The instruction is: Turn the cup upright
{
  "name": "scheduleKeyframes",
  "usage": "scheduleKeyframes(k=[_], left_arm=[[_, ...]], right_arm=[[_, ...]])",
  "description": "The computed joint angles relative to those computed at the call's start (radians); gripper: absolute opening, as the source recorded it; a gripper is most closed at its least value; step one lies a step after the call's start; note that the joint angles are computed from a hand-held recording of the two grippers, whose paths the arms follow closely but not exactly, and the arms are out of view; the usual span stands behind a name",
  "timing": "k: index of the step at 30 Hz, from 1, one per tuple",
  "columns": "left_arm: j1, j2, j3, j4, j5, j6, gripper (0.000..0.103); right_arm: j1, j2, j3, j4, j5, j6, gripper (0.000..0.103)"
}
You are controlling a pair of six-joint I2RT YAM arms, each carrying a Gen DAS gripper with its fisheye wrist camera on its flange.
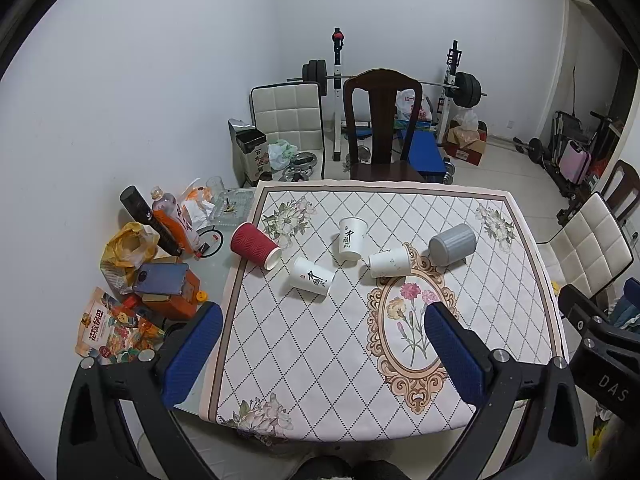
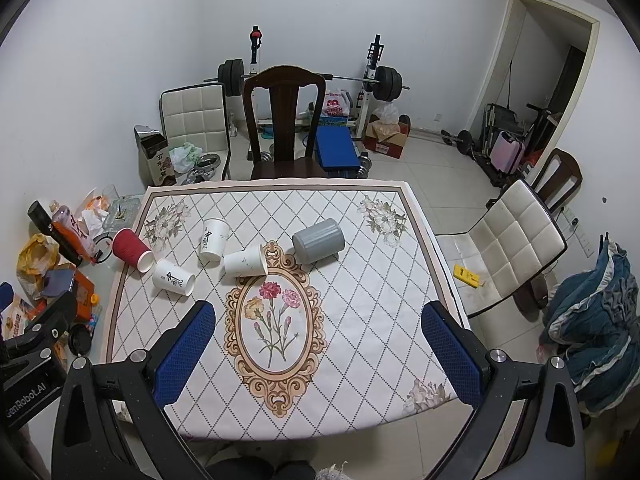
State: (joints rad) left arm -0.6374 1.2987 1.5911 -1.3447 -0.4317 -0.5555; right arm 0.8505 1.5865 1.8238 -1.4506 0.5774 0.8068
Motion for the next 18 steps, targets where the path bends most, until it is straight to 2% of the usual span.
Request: scheduleKeyframes(k=[18], left_arm=[[-0.009,-0.002,-0.006,0.004,-0.007,-0.007,0.103]], right_arm=[[-0.005,-0.002,0.013,-0.009,0.0,-0.006,0.103]])
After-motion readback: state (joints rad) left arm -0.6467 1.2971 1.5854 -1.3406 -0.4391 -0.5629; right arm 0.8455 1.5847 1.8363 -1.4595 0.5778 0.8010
